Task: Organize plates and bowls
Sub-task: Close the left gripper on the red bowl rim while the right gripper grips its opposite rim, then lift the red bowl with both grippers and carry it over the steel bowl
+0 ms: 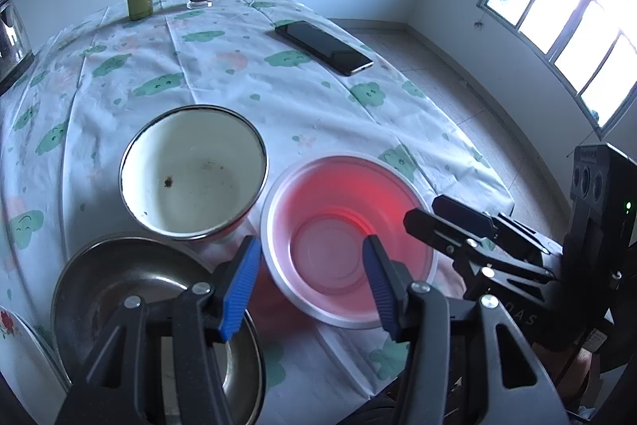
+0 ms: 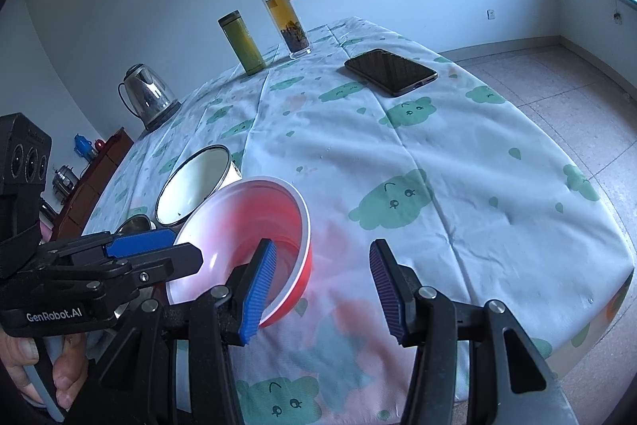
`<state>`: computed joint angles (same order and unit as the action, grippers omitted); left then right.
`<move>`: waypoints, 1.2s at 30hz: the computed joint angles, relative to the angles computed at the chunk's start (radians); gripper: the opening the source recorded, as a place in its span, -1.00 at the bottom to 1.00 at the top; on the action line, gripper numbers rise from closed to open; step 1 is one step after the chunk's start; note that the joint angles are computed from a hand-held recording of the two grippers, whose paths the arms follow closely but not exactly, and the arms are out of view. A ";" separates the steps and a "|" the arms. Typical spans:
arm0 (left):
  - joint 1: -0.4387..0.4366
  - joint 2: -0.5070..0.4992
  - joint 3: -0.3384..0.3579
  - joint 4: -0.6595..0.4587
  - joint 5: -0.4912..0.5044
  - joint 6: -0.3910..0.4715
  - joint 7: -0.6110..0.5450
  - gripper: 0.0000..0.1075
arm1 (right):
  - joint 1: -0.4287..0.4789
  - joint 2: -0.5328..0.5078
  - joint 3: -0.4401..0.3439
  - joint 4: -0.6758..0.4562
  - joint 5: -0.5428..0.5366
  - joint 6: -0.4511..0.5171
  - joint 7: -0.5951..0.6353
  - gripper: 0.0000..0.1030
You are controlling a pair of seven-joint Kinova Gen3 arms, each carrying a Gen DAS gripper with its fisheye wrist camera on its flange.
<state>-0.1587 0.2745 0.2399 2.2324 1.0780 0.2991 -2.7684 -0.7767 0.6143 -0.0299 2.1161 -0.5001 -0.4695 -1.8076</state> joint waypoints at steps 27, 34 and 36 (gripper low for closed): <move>0.008 -0.003 -0.069 0.018 0.175 0.111 -0.192 -0.45 | 0.010 -0.018 -0.001 0.005 0.046 0.010 -0.014 -0.69; 0.037 -0.039 -0.140 0.040 0.238 0.153 -0.264 -0.45 | 0.011 -0.042 -0.015 0.020 0.036 -0.009 -0.001 -0.69; 0.041 -0.049 -0.157 0.046 0.254 0.163 -0.281 -0.45 | 0.003 -0.049 -0.013 0.022 0.028 -0.011 0.009 -0.69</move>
